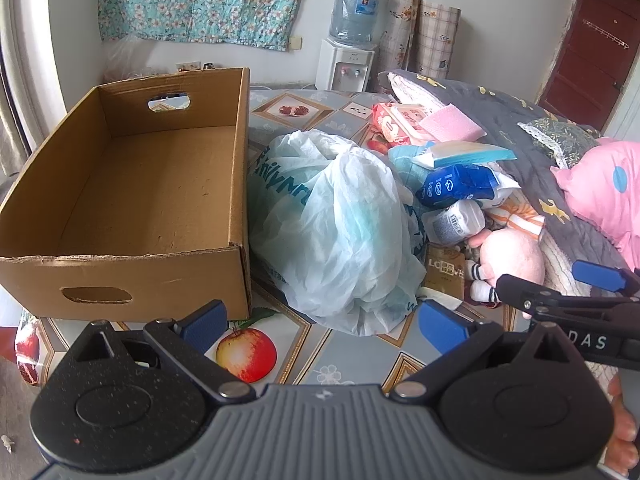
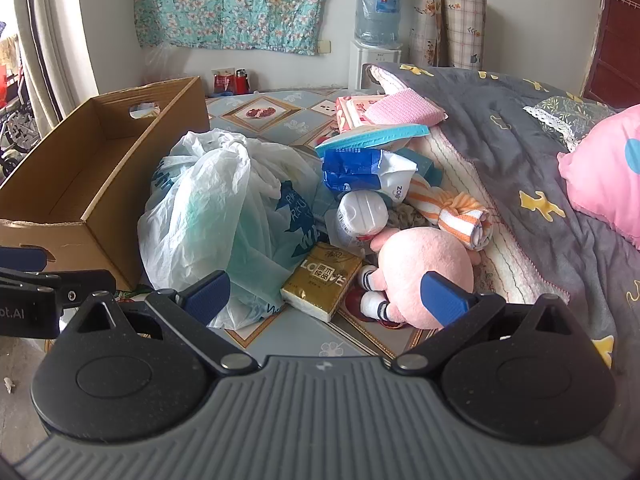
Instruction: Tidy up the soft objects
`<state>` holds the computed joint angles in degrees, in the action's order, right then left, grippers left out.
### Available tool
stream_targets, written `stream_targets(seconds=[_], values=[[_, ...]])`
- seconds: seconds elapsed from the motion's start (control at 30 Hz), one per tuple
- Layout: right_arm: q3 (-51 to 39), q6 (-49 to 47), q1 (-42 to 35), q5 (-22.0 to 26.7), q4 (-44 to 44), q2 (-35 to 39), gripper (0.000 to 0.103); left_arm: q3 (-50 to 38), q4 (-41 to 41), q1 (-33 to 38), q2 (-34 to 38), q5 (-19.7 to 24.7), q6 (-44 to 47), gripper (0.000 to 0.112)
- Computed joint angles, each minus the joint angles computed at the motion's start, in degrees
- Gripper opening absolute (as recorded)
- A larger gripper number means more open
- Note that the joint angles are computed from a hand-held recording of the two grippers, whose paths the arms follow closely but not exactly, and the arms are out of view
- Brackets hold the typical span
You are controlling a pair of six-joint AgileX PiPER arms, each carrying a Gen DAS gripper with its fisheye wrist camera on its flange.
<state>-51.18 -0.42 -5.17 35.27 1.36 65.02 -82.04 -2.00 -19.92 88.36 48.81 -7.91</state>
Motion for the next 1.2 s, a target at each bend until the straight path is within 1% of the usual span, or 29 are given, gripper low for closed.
stream_targets(seconds=[0.2,0.37,0.57,0.67,0.73,0.83,0.93,1.03,1.13,1.2], values=[[0.69,-1.05,-0.88,-0.57,1.31,0.04,0.102,0.51,0.90,-0.52,-0.14,-0.22,-0.95,0.103],[2.80,-5.72,-4.27,-1.76,5.67,-1.23,0.102,0.93,1.46,-1.16,-0.16,-1.29,-1.74,0.103],[6.90,-19.39,-14.14,-3.22,15.63,-2.99,0.102,1.33,2.76,-3.79,0.59,-3.82,-4.23,0.103],[7.50,-26.36,-19.55,-2.60,21.27,-2.41,0.102,1.11,2.79,-4.98,1.29,-5.32,-4.20,0.103],[6.93,-33.61,-24.59,-1.04,27.75,-1.25,0.102,1.08,2.92,-5.82,1.53,-6.77,-3.98,0.102],[4.08,-43.83,-32.23,2.71,37.61,1.88,0.102,0.60,2.73,-7.04,2.04,-9.52,-2.99,0.102],[-1.06,-48.27,-35.56,5.87,42.72,6.36,0.102,-1.08,1.94,-7.51,3.38,-12.22,-1.92,0.102],[-8.17,-50.47,-36.71,9.02,46.24,11.92,0.102,-5.16,0.60,-7.71,6.08,-13.54,-0.63,0.100],[-17.28,-50.36,-36.94,13.15,48.62,18.90,0.101,-11.96,-1.80,-7.34,10.31,-12.78,1.52,0.097],[-24.68,-47.76,-36.54,16.27,48.94,24.41,0.101,-19.52,-3.88,-6.66,14.80,-9.70,2.40,0.095]])
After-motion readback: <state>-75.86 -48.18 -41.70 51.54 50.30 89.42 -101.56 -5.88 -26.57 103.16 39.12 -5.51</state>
